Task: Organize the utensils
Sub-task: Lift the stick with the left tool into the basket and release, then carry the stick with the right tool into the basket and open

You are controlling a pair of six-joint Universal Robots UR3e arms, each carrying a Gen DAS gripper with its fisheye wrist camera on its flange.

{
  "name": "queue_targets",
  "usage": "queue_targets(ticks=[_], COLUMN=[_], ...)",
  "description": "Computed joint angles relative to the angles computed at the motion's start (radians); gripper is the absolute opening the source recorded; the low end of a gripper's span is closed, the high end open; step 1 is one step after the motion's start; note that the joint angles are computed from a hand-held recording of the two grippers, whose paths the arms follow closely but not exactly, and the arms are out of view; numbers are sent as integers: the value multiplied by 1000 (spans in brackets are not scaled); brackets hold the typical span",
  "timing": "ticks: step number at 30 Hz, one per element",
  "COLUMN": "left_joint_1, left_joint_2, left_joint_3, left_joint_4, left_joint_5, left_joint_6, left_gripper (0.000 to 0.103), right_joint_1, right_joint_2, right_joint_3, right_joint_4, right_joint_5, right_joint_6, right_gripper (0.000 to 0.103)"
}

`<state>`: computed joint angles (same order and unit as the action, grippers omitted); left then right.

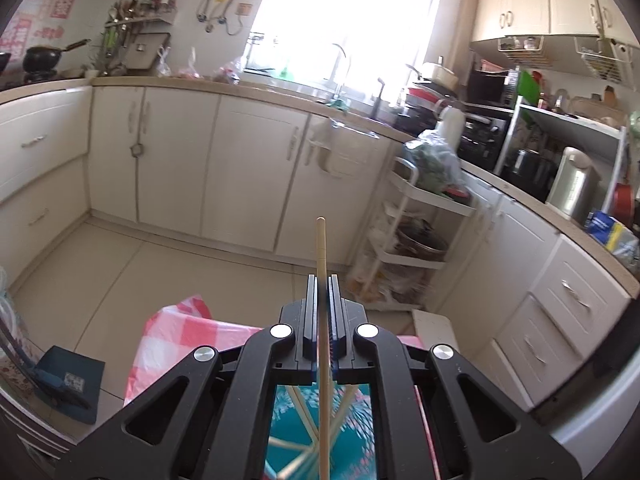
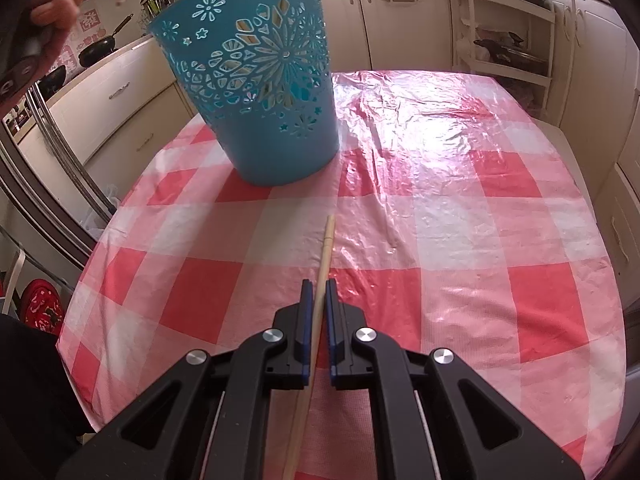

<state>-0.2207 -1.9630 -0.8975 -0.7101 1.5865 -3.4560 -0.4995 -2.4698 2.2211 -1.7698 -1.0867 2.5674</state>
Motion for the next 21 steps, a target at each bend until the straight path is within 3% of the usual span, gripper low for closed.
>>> queue_targets(ticks=[6, 9, 17, 20, 21], left_joint_1=[-37, -51, -29, -10, -1], left_joint_2=[-113, -94, 25, 138, 188], left_joint_3=[76, 9, -178, -312, -369], left_joint_4=[16, 49, 60, 76, 85], left_joint_5=[96, 119, 87, 81, 81], left_joint_6=[-8, 1, 16, 44, 50], left_gripper=[4, 4, 6, 25, 40], right_joint_1=[52, 66, 86, 88, 83], right_joint_2=[25, 32, 37, 41, 42], right_joint_3=[14, 18, 27, 27, 24], right_joint_4=[-74, -94, -126, -129, -121], right_joint_5=[-34, -45, -60, -61, -56], right_joint_6=[31, 40, 51, 48, 44], right_gripper=[7, 7, 7, 7, 7])
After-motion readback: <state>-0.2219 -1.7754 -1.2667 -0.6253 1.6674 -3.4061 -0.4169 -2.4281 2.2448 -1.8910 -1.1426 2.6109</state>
